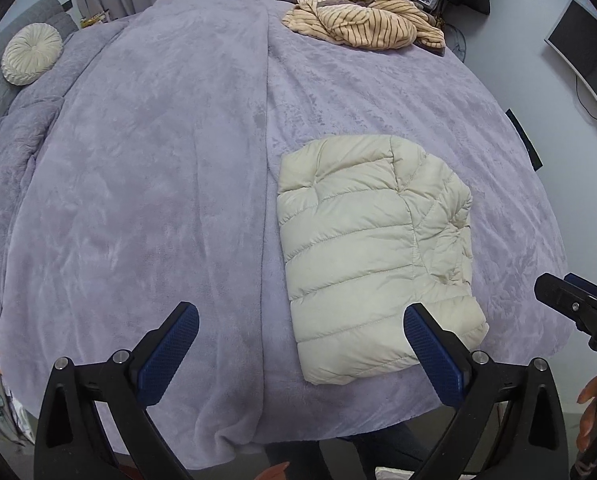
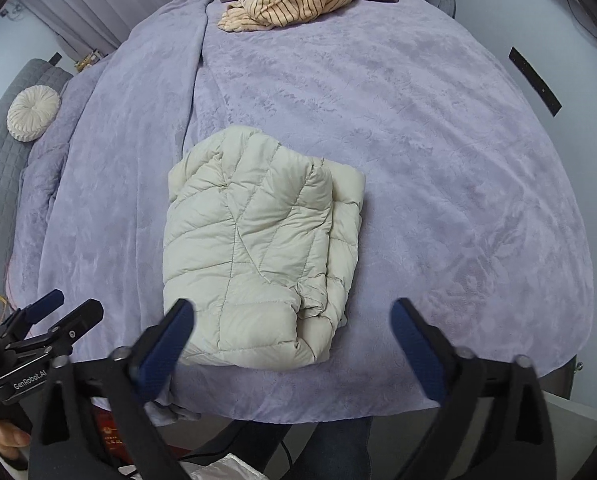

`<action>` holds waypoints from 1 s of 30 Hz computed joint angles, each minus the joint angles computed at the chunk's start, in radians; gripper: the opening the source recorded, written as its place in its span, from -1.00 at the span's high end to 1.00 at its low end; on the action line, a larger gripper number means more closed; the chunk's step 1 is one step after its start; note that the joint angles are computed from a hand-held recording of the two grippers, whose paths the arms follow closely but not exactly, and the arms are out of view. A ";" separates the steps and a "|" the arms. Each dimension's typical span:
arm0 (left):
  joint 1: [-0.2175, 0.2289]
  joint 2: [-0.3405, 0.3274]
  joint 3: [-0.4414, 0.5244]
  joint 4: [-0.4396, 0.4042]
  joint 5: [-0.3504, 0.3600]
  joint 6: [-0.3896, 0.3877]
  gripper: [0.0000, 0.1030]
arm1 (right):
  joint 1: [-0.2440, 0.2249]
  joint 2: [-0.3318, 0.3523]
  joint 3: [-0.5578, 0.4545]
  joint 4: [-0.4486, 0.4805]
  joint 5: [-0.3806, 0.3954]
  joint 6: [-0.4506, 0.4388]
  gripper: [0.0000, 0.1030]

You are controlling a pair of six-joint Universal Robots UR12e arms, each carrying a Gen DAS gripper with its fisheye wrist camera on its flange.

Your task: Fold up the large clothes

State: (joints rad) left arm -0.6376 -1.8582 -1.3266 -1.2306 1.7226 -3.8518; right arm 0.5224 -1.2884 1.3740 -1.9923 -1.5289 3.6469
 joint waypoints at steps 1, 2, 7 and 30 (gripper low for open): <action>-0.002 0.000 0.006 -0.008 0.007 -0.007 -0.99 | 0.007 -0.005 0.001 -0.012 -0.021 0.000 -1.00; -0.005 0.000 0.013 -0.018 0.016 -0.013 -0.99 | 0.013 -0.009 0.002 -0.022 -0.041 0.001 -1.00; -0.023 -0.001 0.043 -0.062 0.079 -0.034 -0.99 | 0.033 -0.019 -0.011 -0.025 -0.101 0.031 -0.99; -0.042 0.007 0.065 -0.111 0.126 -0.068 -0.99 | 0.066 -0.022 -0.049 0.042 -0.180 0.056 -0.99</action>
